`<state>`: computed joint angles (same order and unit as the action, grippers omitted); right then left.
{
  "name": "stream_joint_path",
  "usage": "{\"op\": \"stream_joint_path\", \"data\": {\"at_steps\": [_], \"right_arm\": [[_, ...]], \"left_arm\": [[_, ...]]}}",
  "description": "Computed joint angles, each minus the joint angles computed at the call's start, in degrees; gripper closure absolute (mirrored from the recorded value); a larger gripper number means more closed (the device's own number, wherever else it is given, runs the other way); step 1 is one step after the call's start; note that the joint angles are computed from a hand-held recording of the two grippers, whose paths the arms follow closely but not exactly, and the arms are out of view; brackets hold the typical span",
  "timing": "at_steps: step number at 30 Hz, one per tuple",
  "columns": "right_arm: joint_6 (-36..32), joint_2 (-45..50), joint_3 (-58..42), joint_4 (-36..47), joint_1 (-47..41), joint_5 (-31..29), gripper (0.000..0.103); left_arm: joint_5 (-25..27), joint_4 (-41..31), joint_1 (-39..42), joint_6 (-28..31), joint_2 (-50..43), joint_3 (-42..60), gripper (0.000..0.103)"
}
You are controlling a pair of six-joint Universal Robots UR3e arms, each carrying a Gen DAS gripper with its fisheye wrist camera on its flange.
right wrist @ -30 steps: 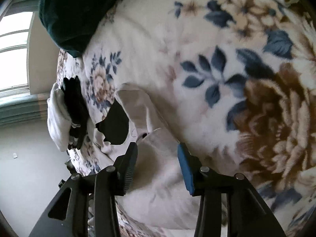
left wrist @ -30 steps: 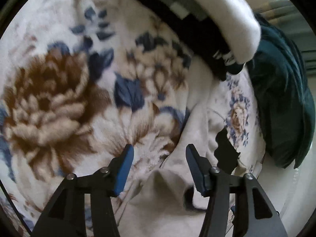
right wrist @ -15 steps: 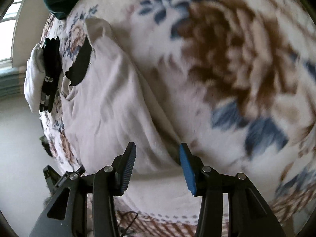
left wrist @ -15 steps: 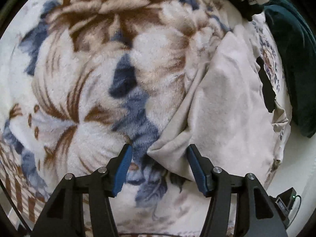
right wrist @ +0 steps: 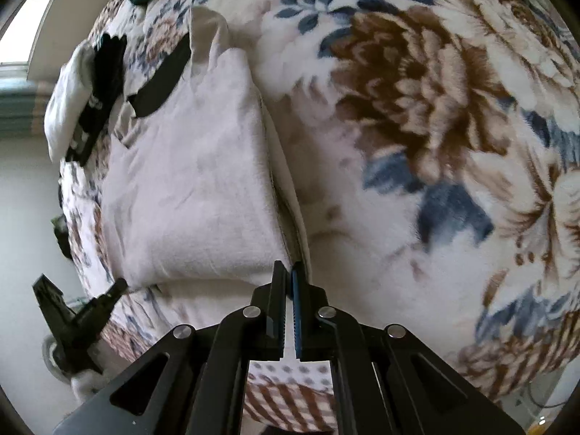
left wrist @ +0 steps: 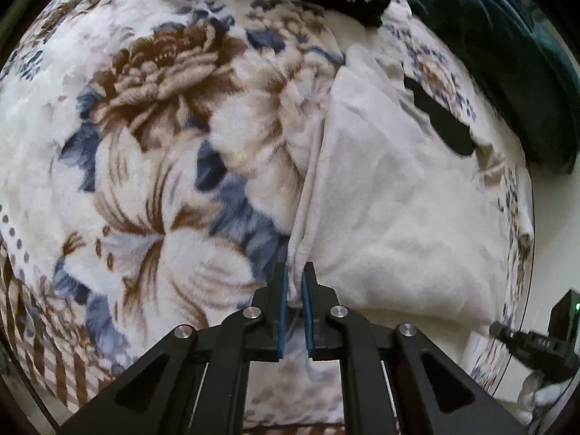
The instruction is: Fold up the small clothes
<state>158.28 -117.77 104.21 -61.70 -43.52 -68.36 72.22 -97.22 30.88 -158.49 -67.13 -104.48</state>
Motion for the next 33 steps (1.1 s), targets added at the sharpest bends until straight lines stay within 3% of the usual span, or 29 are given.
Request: {"op": "stream_joint_path", "data": {"at_steps": [4,8,9,10,12,16,17,18,19,24,30,32,33], "right_arm": [[1.31,1.33,1.8,-3.73,2.32,-1.93,0.1],[2.32,5.08,0.82,-7.27,7.47,-4.01,0.097],[2.18,5.29,0.1,-7.06,7.64,-3.69,0.092],[1.41,5.58,-1.13,-6.17,7.46,-2.94,0.079],[0.23,5.25,-2.87,-4.85,6.23,-0.88,0.056],[4.4,7.23,-0.52,-7.96,5.64,0.89,0.056],[5.88,8.72,0.68,-9.37,5.84,1.4,0.057],[6.45,9.67,1.51,-10.05,5.95,1.63,0.071],[6.56,10.28,2.44,-10.6,5.83,2.61,0.099],[4.28,11.41,-0.17,-7.7,7.03,0.34,0.099],[5.74,14.88,-3.14,-6.17,7.8,-3.51,0.099],[8.03,18.36,-7.93,-6.4,11.76,-5.55,0.092],[8.98,19.96,-11.54,-6.27,13.76,-6.89,0.082]], "left_arm": [[2.39,2.69,-1.14,0.74,-0.46,-4.39,0.099],[1.06,0.09,0.41,1.81,-2.14,-2.55,0.095],[0.02,-2.01,1.23,1.49,-3.08,-0.56,0.091],[-0.88,-3.14,1.65,1.35,-3.6,0.65,0.086],[-3.22,-3.6,2.62,1.46,-3.89,1.45,0.062],[-3.38,3.49,-1.12,-3.55,-7.06,-1.44,0.063],[-3.05,4.97,-2.06,-4.69,-7.39,-2.48,0.074],[-2.87,6.71,-2.4,-5.58,-6.58,-4.22,0.096],[-2.8,8.39,-3.38,-6.65,-6.51,-5.09,0.096],[-2.5,6.27,-1.06,-2.54,-0.58,-7.84,0.097],[-0.26,1.49,-1.08,3.35,-8.32,-1.48,0.095],[0.95,-3.18,-2.53,2.77,-13.38,6.32,0.092],[1.55,-5.61,-3.31,1.87,-15.92,11.03,0.088]]}}
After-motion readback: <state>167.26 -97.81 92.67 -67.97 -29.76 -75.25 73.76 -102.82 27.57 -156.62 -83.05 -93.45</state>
